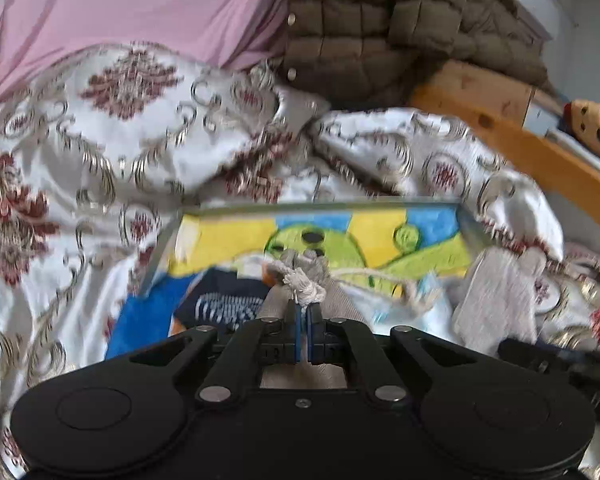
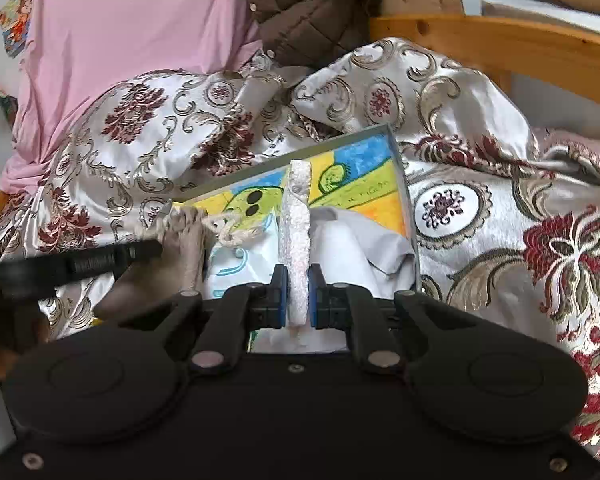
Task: Organize soft objects
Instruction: 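Carry the pouch in left tool to the tray while right tool carries the white cloth, then open right tool to drop the white cloth in the tray while left tool releases the pouch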
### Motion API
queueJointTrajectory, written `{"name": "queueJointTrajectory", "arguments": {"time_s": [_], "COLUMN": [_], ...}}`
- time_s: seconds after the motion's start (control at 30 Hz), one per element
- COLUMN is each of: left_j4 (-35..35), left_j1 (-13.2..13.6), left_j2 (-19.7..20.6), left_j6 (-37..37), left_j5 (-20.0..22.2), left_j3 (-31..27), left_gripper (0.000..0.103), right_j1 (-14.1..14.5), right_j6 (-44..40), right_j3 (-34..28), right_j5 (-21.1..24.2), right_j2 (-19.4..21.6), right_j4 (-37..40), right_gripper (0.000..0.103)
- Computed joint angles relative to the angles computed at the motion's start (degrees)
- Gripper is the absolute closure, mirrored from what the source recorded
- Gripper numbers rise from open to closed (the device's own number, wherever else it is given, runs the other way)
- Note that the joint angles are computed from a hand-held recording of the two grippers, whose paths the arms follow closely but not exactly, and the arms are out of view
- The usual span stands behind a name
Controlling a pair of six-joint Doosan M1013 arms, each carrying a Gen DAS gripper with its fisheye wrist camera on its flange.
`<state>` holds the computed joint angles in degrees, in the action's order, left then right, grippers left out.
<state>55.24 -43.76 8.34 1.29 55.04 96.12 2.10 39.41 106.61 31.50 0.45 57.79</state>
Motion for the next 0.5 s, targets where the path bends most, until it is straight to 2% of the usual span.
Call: {"name": "queueJointTrajectory", "arguments": {"time_s": [0.27, 0.5], "left_j4": [-3.52, -2.96], "left_j1": [-0.09, -0.31], "left_j2": [1.39, 1.69], "left_j6": [4.5, 4.4], "left_j5": [-0.26, 0.1], "left_j3": [-0.11, -0.01], "left_gripper": [0.098, 0.097], "right_j1": [0.58, 0.27], "right_j6": [3.85, 5.45], "right_j3": [0.46, 0.92], "right_j5": [-1.97, -2.88], "right_j2": [0.81, 0.48], "right_j4": [-4.05, -5.15], "right_gripper": [0.091, 0.084]}}
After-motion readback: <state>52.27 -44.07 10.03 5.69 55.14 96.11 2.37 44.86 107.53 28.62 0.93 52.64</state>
